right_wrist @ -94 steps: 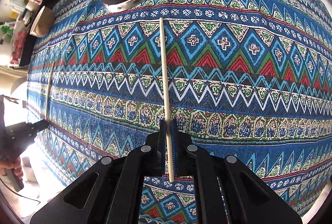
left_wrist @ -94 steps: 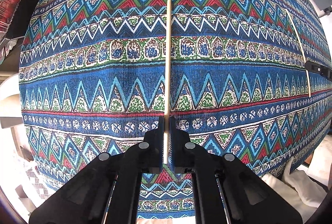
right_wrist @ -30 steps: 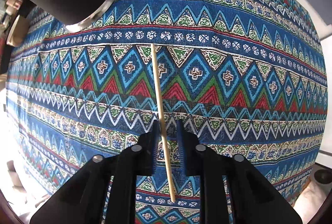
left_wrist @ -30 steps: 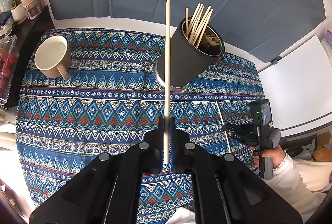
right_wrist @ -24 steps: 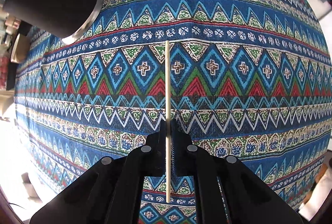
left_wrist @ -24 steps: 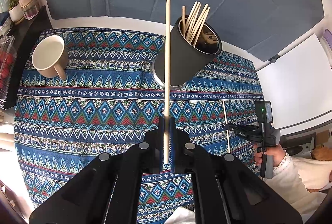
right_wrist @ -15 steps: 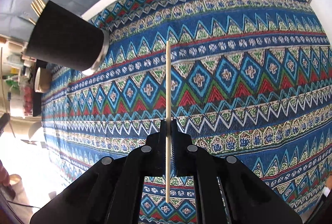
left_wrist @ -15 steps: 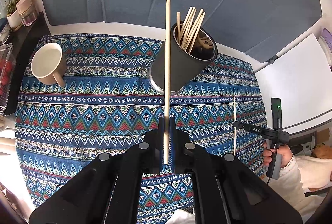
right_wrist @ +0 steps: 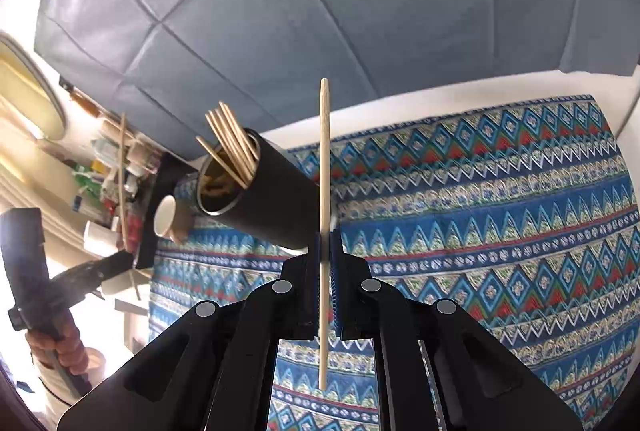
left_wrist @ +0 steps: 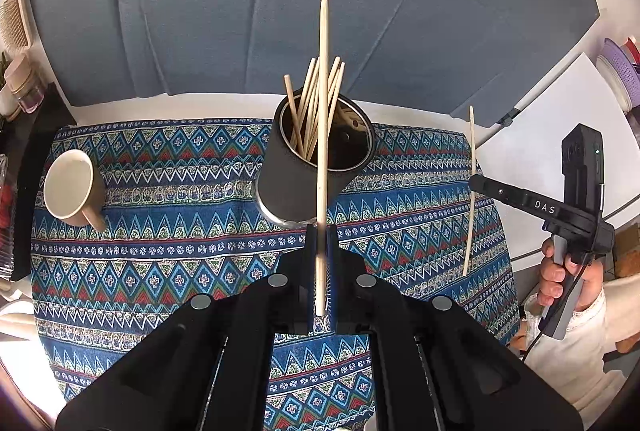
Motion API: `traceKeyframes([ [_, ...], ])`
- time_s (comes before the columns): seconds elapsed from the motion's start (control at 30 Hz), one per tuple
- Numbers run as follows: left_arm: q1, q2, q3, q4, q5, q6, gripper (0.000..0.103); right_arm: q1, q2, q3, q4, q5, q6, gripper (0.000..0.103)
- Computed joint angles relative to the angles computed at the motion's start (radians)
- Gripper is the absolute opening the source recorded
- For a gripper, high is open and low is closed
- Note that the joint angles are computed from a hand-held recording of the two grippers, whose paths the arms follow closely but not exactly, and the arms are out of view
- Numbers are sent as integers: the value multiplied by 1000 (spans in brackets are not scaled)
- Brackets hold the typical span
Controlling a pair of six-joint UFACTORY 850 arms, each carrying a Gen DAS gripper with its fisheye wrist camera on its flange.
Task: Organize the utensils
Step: 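Lift both held sticks upright and carry them over the black holder, then lower both sticks into the black holder and open both grippers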
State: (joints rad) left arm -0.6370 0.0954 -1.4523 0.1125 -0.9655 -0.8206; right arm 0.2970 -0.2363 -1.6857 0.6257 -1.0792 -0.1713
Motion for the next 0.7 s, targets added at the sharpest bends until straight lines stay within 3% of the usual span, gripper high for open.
traceKeyframes([
  [0.23, 12, -45, -50, 27, 43, 21, 5, 58, -61, -121, 84, 49, -36, 5],
  [0.4, 46, -65, -55, -15, 102, 80, 5, 91, -96, -187, 119, 131, -94, 5],
  [0.7, 102, -111, -44, -47, 220, 151, 5, 123, -211, -316, 201, 181, -155, 5],
])
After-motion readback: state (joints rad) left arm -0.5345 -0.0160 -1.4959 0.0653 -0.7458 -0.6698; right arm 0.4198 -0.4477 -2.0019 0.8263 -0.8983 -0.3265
